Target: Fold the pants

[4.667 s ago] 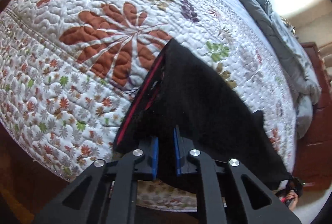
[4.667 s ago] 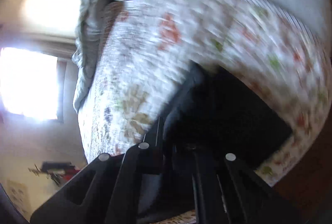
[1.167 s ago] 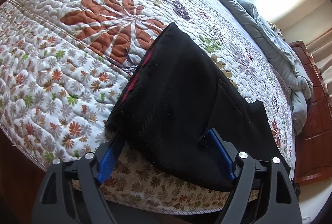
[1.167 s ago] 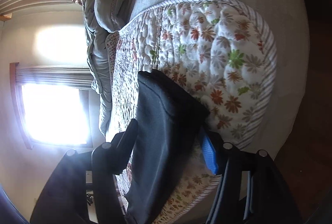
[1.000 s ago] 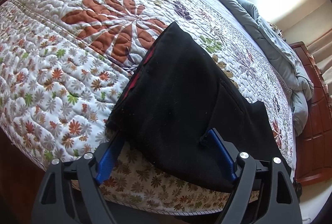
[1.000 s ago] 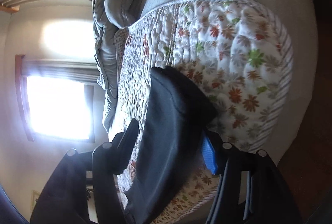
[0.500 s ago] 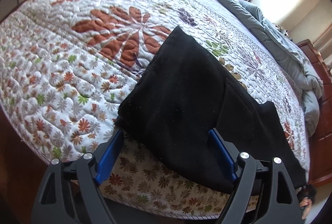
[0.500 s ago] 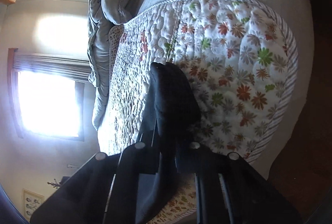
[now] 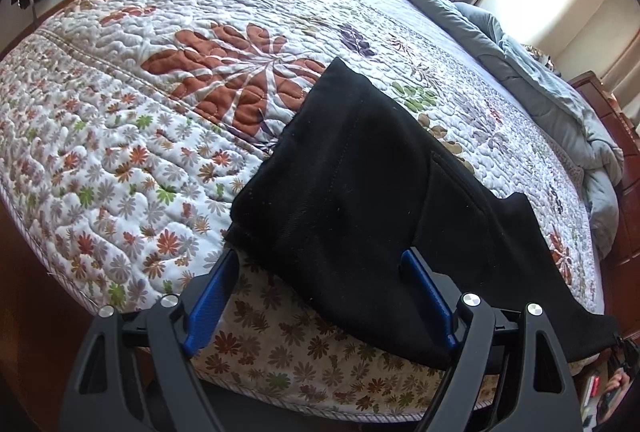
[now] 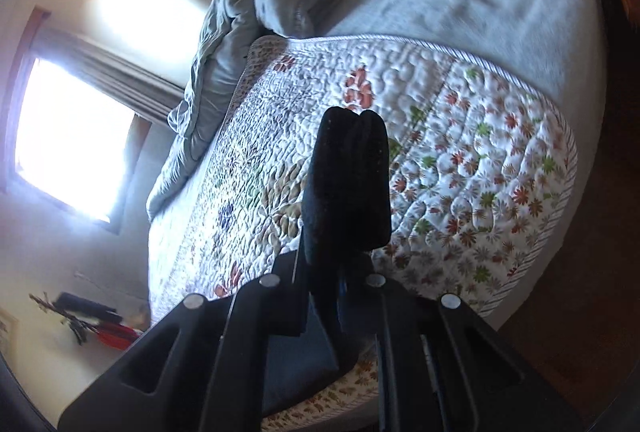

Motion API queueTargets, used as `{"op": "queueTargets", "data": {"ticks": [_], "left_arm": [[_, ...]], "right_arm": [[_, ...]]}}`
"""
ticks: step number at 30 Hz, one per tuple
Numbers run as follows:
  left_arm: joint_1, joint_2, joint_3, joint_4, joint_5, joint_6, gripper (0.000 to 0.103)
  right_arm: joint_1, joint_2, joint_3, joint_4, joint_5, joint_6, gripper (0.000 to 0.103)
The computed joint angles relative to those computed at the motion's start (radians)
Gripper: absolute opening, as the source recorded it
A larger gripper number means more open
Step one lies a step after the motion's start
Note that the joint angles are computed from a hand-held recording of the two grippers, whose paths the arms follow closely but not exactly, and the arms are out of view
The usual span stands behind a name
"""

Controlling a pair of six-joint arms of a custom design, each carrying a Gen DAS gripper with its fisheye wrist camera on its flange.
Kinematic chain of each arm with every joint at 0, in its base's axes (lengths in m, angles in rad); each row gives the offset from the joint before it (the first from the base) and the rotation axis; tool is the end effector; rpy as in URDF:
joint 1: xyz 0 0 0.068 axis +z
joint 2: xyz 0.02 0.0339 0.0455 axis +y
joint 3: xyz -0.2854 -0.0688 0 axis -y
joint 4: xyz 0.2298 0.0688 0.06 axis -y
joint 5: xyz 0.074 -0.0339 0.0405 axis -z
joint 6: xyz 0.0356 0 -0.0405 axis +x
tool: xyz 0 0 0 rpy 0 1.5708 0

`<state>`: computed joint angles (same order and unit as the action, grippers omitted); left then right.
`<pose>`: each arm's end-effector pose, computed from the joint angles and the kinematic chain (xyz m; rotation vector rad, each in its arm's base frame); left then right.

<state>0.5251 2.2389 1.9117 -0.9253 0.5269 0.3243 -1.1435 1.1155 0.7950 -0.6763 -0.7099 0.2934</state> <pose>0.4126 0.2184 0.2210 -0.1487 2.6000 -0.4673 0.0983 -0.1600 0.2696 1.3229 1.8948 0.4961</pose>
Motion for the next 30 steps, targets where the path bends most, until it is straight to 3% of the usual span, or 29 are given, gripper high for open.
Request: {"op": "queueTargets", "data": {"ticks": [9,30], "left_arm": [[0.025,0.048,0.071,-0.08,0.056,-0.002,0.083],[0.042,0.034,0.05,-0.08,0.106,-0.002,0.083]], "right_arm": [[0.183,-0.11,0.107,-0.101,0.181,0.073,0.01],[0.582,-0.141,0.335,-0.251,0.509,0.185,0.01]]}}
